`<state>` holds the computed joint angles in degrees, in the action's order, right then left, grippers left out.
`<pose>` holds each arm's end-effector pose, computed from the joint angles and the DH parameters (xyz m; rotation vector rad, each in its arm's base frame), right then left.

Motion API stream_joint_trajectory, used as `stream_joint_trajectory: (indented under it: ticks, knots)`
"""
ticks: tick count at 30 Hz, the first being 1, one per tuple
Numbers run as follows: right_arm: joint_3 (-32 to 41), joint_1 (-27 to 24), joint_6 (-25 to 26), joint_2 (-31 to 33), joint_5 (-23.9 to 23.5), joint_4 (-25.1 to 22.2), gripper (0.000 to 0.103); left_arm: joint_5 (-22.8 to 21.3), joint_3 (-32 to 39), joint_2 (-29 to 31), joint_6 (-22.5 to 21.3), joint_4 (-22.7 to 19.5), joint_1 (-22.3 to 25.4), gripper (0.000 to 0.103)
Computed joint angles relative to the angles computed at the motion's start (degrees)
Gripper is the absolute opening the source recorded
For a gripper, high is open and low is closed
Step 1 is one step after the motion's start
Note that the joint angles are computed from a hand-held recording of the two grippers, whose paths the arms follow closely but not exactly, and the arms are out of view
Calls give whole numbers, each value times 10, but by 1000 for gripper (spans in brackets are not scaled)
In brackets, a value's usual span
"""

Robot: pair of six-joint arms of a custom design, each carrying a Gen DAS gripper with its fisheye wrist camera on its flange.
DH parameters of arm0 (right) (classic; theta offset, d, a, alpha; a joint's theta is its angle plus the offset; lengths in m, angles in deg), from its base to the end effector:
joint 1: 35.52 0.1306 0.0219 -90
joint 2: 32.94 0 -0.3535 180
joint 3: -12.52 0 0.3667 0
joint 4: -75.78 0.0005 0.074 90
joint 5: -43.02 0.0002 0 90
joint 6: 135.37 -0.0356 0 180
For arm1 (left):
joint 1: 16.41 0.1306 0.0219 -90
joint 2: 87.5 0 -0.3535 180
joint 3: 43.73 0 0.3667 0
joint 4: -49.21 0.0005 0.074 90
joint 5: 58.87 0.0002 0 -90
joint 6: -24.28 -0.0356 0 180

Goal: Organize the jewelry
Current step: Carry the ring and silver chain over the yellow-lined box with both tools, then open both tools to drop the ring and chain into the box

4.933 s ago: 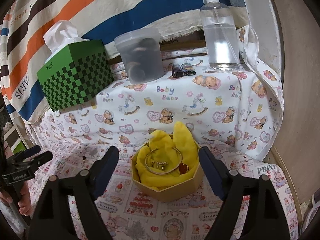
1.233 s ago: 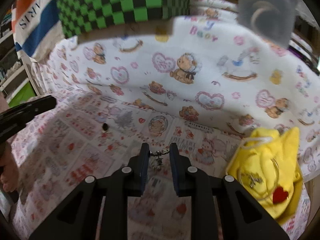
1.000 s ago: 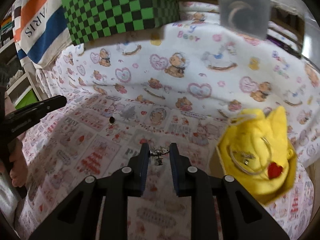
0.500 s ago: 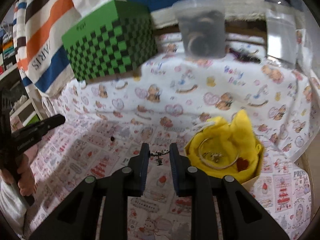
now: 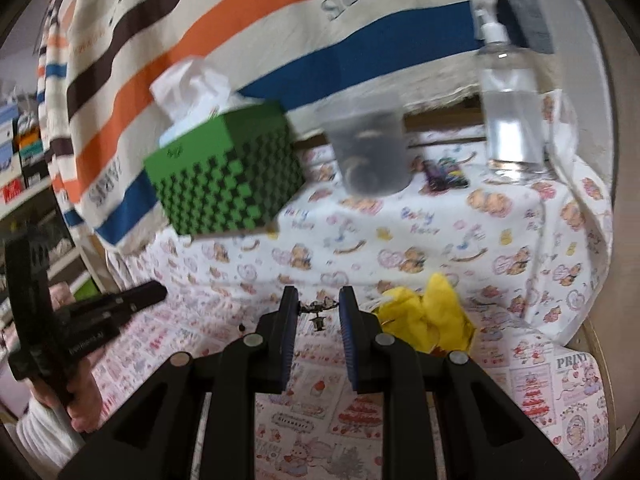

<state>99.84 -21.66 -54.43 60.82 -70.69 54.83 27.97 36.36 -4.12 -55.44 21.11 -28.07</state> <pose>0.4860 0.1342 0.3930 -0.3482 2.0423 0.6711 0.4319 -0.0876 0.4035 -0.0073 2.1223 -0.1692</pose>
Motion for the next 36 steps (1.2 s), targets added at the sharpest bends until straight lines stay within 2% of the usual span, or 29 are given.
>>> stream_joint_trajectory:
  ticks: [7,9,12,15,19,21,23,27,36]
  knots:
    - [0,-32,-45,-2,-29,17,19,-6,53,29,-1,-3,-32,13]
    - [3,-39,-55,4,-36,16,19,-7,76,49,0,-15,-41,13]
    - [19,-49,-70,24,-40,0,19,30,124,90,18,-48,-42,13]
    - [31,-63,-103,44,-65,-7,19,58,170,131,47,-76,-42,13]
    - [50,-75,-130,77,-92,-25,19,95,226,190,56,-109,-47,13]
    - [60,-78,-123,92,-103,-40,19,108,246,215,59,-120,-53,13]
    - [72,-80,-121,108,-95,-60,19,106,257,232,60,-123,-59,13]
    - [77,-83,-129,120,-93,-69,19,108,259,253,62,-114,-67,13]
    - [86,-83,-123,134,-94,-80,20,115,283,288,54,-126,-69,13]
